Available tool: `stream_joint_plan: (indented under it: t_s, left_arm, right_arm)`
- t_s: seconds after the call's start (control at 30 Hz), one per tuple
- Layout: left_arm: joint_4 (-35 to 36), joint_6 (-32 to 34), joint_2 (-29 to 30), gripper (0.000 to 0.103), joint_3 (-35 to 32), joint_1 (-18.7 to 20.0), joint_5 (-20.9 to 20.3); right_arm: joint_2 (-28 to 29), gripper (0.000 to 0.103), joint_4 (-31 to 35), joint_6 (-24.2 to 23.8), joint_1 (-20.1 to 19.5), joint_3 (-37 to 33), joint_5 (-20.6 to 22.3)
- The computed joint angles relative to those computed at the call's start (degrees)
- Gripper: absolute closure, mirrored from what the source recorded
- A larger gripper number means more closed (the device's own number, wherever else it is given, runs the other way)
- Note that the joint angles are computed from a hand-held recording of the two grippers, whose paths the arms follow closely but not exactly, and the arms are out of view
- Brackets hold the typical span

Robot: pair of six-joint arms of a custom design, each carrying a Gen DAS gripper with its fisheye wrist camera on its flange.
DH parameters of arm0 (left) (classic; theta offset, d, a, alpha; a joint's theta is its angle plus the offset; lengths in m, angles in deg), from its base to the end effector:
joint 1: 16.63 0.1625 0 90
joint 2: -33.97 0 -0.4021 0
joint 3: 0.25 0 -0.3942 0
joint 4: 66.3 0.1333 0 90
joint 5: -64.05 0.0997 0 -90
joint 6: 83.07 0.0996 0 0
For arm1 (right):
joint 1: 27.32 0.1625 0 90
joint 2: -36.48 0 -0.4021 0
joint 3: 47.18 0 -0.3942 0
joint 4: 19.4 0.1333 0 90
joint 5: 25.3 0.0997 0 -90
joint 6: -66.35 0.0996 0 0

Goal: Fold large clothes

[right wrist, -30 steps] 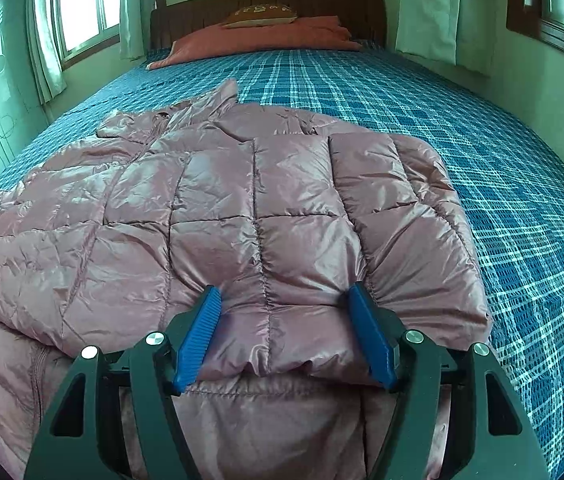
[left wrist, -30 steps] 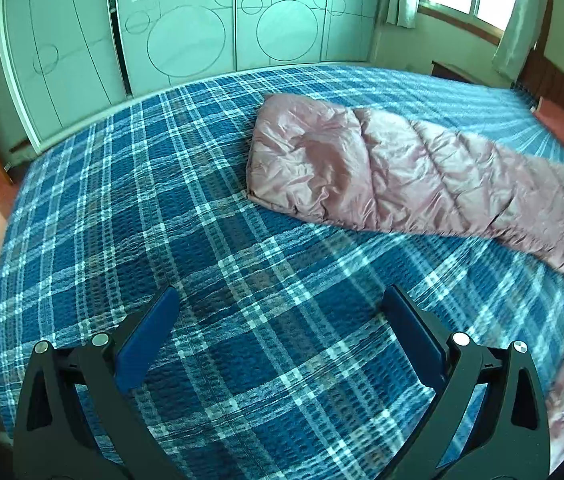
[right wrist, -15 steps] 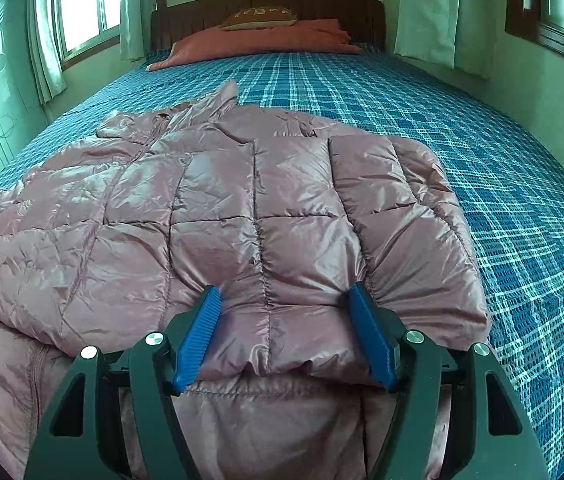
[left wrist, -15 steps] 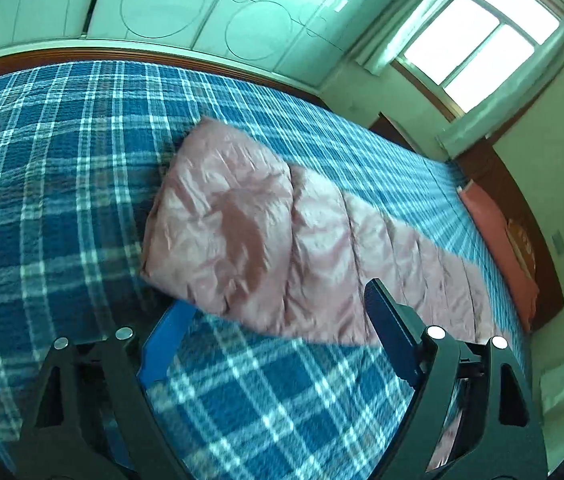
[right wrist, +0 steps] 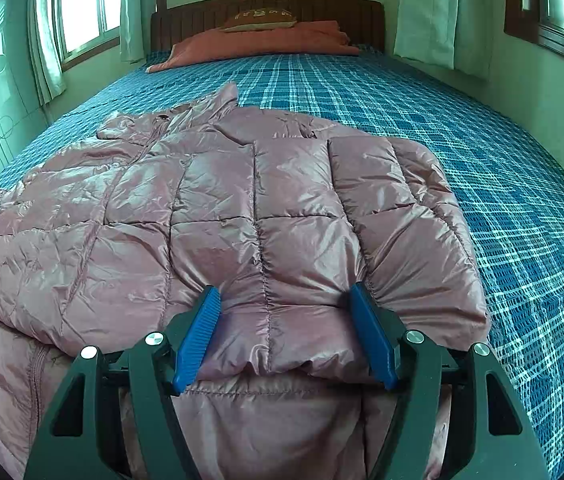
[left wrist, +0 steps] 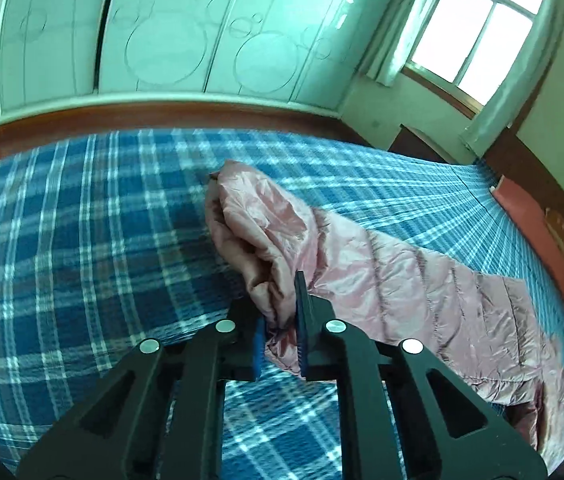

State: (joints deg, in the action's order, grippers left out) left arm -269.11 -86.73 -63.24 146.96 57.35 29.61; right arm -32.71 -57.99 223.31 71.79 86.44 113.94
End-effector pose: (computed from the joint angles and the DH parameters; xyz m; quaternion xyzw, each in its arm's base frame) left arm 0.1247 -0.3464 0.3224 -0.1602 0.7769 -0.5222 0.3132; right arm 0.1091 -0.3148 0.0647 0.0007 -0.8014 0.4365 0.4089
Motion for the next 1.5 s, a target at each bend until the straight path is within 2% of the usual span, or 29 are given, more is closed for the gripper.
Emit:
stream_joint_plan:
  t_s: [0.13, 0.2, 0.37, 0.4, 0.47, 0.53, 0.57, 0.7, 0.9, 1.0, 1.03, 1.07, 1.13, 1.17, 1.33, 1.43, 1.5]
  left_arm:
    - [-9.76, 9.37, 4.92, 0.094, 1.25, -9.28, 5.43]
    - [-13.35, 13.02, 8.38, 0.095, 1.34, -13.58, 6.26]
    - [-16.85, 16.35, 19.09, 0.095, 1.11, -23.94, 7.02]
    - [-16.94, 15.69, 19.99, 0.096, 2.78, -26.58, 8.03]
    - [-19.43, 17.38, 27.04, 0.095, 2.03, -30.34, 8.57]
    - [-20.69, 16.39, 32.09, 0.095, 3.15, -34.42, 9.76]
    - [-20.85, 15.9, 35.63, 0.095, 2.7, -35.94, 9.62]
    - [-16.87, 12.45, 43.75, 0.095, 0.98, -38.64, 7.85]
    - [-8.28, 3.95, 51.69, 0.095, -1.27, -42.81, 5.41]
    - [-4.45, 1.3, 53.22, 0.09, -1.59, -44.42, 3.4]
    - [-3.47, 0.63, 53.22, 0.081, -1.41, -44.92, 2.83]
    - [-2.58, -0.13, 52.82, 0.068, -0.83, -45.66, 1.95]
    - [-3.71, -0.96, 52.99, 0.053, 0.54, -47.66, 1.86]
    - [-4.17, -0.82, 52.63, 0.05, 1.12, -48.27, 1.81]
    - [0.01, -4.19, 45.72, 0.049, 6.54, -51.7, 2.63]
    - [3.73, -6.06, 39.29, 0.048, 9.8, -51.85, 4.66]
    - [5.5, -6.0, 34.42, 0.046, 11.77, -50.42, 6.25]
  right_arm:
    - [0.02, 0.037, -0.1, -0.04, -0.04, 0.05, -0.03]
    - [0.07, 0.037, -0.18, -0.14, -0.02, 0.03, 0.07]
    - [-0.08, 0.037, 0.05, -0.03, 0.05, -0.01, 0.06]
    - [-0.12, 0.037, 0.07, 0.0, 0.07, -0.01, 0.05]
    - [-0.19, 0.037, 0.14, 0.05, 0.05, -0.01, -0.02]
    - [-0.3, 0.037, 0.2, 0.2, -0.03, 0.06, -0.23]
    - [-0.42, 0.037, 0.27, 0.28, -0.09, 0.1, -0.4]
    - [-0.5, 0.036, 0.05, 0.42, -0.19, 0.27, -0.68]
    - [-0.52, 0.036, -0.04, 0.47, -0.2, 0.3, -0.69]
    - [-0.45, 0.036, 0.07, 0.5, -0.14, 0.18, -0.54]
    - [-0.45, 0.036, 0.15, 0.49, -0.14, 0.13, -0.49]
    - [-0.44, 0.036, 0.17, 0.49, -0.11, 0.11, -0.41]
    - [-0.22, 0.037, 0.75, 0.82, 0.14, -0.31, 0.02]
    - [-0.16, 0.036, 1.2, 1.1, 0.21, -0.5, 0.14]
    - [0.15, 0.037, 4.85, 4.34, 2.55, -2.11, 2.85]
    - [0.62, 0.037, 6.25, 7.41, 6.63, -2.69, 3.75]
    - [1.65, 0.037, 7.55, 9.15, 9.46, -3.9, 3.15]
